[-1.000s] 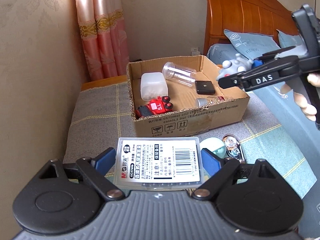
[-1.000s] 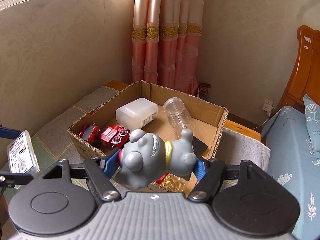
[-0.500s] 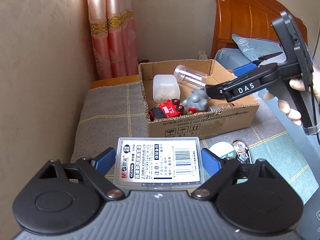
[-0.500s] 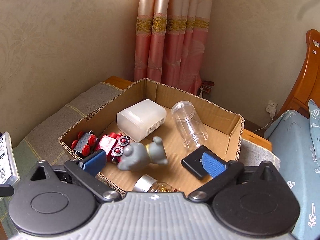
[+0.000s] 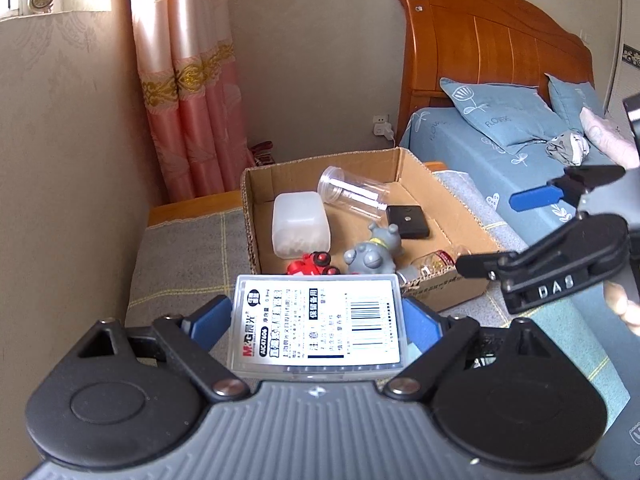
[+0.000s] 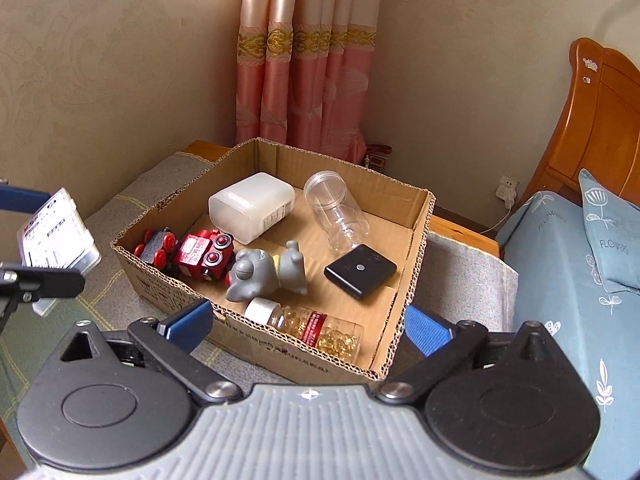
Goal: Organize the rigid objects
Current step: 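Lower the clear card case into the box and open left gripper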
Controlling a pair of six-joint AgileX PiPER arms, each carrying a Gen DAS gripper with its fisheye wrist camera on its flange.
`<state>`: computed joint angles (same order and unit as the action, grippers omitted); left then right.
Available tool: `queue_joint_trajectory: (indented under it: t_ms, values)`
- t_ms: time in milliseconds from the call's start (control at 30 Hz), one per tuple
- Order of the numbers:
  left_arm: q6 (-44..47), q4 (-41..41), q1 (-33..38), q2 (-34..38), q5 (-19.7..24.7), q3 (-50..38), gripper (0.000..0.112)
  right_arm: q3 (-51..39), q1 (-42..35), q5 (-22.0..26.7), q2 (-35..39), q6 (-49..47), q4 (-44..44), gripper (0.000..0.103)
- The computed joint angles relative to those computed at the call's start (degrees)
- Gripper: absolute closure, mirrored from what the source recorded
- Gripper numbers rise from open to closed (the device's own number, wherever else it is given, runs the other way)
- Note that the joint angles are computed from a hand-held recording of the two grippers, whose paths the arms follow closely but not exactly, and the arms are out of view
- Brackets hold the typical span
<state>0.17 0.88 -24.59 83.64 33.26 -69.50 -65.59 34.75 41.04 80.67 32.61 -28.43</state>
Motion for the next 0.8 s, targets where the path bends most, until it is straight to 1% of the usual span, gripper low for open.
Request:
queue_joint_trajectory:
  t_ms: [67, 200, 300, 400, 467, 567, 633, 700, 800]
  values:
    - [1.77, -1.21, -0.23, 2.25, 0.47, -3.05, 0.022, 1.02, 1.04, 1.16, -0.73, 2.26, -2.36, 0.0]
    - [5.26, -3.13, -1.07, 8.26, 2.27, -11.13, 0.022, 3.75, 1.99, 1.5, -2.78, 5.73, -4.49, 0.0]
    - [7.12, -5.01, -1.77, 14.01, 5.12, -18.95, 0.022, 5.82, 2.53, 1.37, -4.17, 9.45, -6.36, 0.0]
    - [8.65, -6.66, -2.42, 21.13, 8.82, -28.51, 0.022, 8.6, 2.32, 0.39, -6.11, 12.33, -6.05, 0.0]
    - [7.26, -4.91, -3.61, 25.84, 11.14, -34.83, 0.022, 10.26, 1.75, -0.16, -7.41, 12.63, -4.54, 0.0]
    - [5.16, -2.19, -5.08, 31.51, 13.28, -42.49, 0.022, 11.95, 1.66, -0.21, -8.64, 13.73, -4.46, 0.0]
    - [4.41, -1.72, -5.46, 35.46, 16.55, -48.65, 0.02, 12.4, 1.53, -0.06, -9.02, 14.28, -4.36, 0.0]
    - [2.99, -0.64, -5.76, 37.22, 17.58, -51.28, 0.02, 12.89, 1.26, -0.28, -9.49, 14.55, -3.96, 0.0]
    - [1.88, -0.1, -5.5, 35.95, 16.18, -48.97, 0.019, 13.46, 1.15, -0.83, -9.97, 15.01, -3.97, 0.0]
